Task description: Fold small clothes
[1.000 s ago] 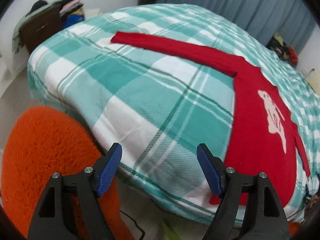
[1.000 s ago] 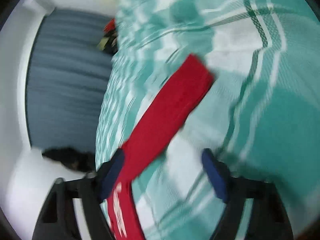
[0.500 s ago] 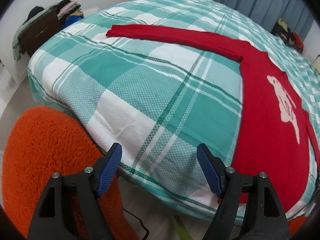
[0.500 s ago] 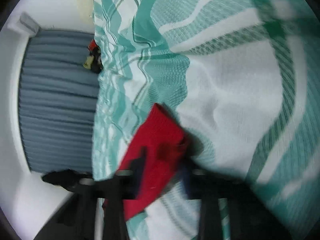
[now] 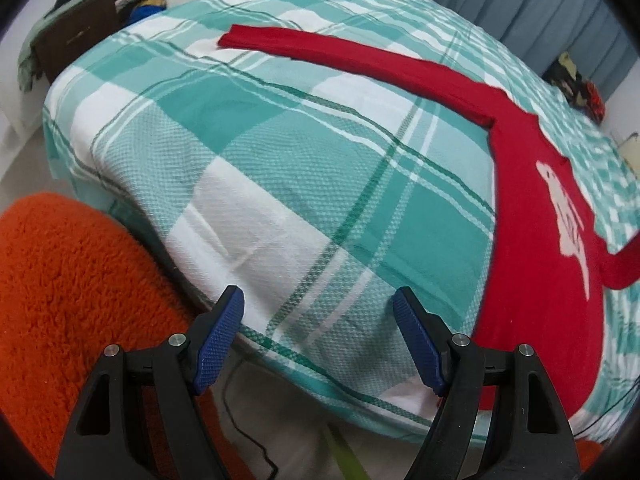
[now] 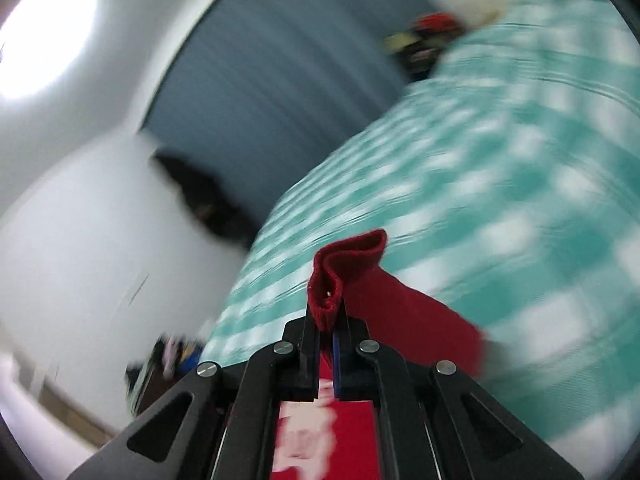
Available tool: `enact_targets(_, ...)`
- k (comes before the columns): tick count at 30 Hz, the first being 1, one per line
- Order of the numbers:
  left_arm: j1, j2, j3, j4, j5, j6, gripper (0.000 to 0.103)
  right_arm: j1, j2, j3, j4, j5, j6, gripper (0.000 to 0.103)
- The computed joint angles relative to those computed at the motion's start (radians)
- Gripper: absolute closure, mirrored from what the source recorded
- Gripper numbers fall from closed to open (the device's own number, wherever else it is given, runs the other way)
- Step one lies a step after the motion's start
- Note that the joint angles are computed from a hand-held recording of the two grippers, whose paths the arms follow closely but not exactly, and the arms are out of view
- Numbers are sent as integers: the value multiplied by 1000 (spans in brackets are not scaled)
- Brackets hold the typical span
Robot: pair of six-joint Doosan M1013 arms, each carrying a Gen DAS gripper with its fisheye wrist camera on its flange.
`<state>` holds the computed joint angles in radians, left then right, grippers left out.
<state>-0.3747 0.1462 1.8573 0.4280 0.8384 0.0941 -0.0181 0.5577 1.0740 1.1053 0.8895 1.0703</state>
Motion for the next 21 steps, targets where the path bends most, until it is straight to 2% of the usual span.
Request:
enact_targets(3,2,-10,11,0,-14,-11,24,89,23,-52,-49,66,-33,99)
enact_targets(4,3,-12,13,-2,-14,-10,24,123,44,-77,-51,110,-36,96)
enact_targets(5,3,-13,15,-4,-16,-11,24,140,52,-76,-41,147,-36,87)
enact_targets(6,4,-14,16,-9,-19,-9,24,157,81,-111,-46,202,-5,75)
enact_targets(7,4,-15,17,-13,-21,-6,24,173,114,-149,-68,272,50,35)
enact_targets(8,6,-16,18,-17,-24,-4,24,190,138,-175,-98,316,101,18)
enact_targets(11,5,-23,25,-13,-34,-10,24,182,131,-137,-43,310,63,19)
enact_targets(13,5,-22,25,-16,-35,-10,24,153,119,-120,-69,260,73,19)
enact_targets(15,8,-20,24,-25,-37,-3,24,126,121,-128,-117,235,120,26)
enact_targets(17,11,-13,19,-37,-36,6,24,98,109,-110,-155,231,172,44)
enact_targets(19,10,-5,12,-45,-30,17,24,82,136,-128,-163,258,225,51)
enact_targets(21,6,0,5,-41,-21,25,24,80,154,-123,-159,283,248,53)
